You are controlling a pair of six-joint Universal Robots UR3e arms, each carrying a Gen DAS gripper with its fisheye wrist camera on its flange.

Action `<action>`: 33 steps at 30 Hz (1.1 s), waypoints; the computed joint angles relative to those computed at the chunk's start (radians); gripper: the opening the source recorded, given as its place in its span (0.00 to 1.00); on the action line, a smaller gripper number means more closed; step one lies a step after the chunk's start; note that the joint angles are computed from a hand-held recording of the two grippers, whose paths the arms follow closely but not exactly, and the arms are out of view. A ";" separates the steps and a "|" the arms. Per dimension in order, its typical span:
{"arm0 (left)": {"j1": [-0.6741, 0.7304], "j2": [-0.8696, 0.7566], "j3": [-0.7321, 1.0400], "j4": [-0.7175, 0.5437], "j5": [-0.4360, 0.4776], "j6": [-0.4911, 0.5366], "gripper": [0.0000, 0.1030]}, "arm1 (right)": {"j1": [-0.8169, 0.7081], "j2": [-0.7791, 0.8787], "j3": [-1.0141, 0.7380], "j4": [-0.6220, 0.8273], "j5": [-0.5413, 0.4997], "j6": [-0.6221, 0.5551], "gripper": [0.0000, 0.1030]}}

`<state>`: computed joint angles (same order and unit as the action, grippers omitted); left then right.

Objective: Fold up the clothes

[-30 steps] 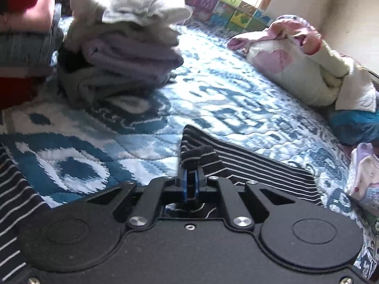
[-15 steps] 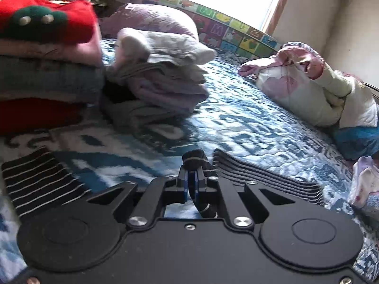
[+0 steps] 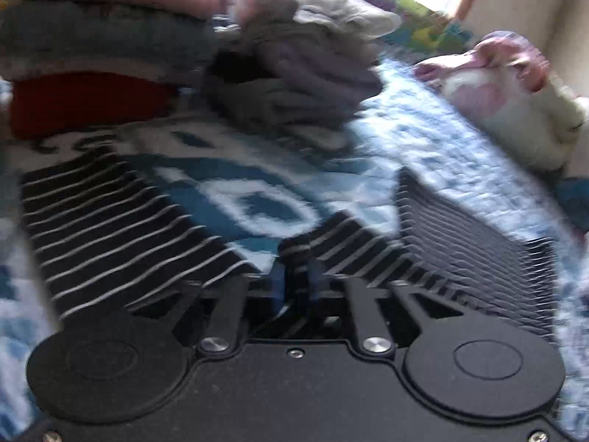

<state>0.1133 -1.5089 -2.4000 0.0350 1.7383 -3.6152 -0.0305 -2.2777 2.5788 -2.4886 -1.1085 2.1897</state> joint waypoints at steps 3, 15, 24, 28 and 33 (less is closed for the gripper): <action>-0.155 -0.048 0.112 -0.041 0.178 -0.003 0.31 | 0.018 0.038 0.015 -0.081 -0.015 0.039 0.24; -0.392 -0.702 1.128 -0.343 -0.196 0.233 0.42 | 0.040 0.133 0.016 -0.191 -0.039 0.088 0.24; -0.395 -1.096 1.786 -0.717 -0.214 0.207 0.06 | -0.042 0.070 0.006 -0.030 0.056 0.020 0.16; -0.347 -0.943 1.485 -0.527 -0.205 0.074 0.06 | -0.075 0.061 0.002 0.016 0.090 -0.011 0.16; -0.274 -0.888 1.303 -0.433 -0.243 -0.016 0.05 | -0.103 0.035 -0.002 0.079 0.119 -0.048 0.16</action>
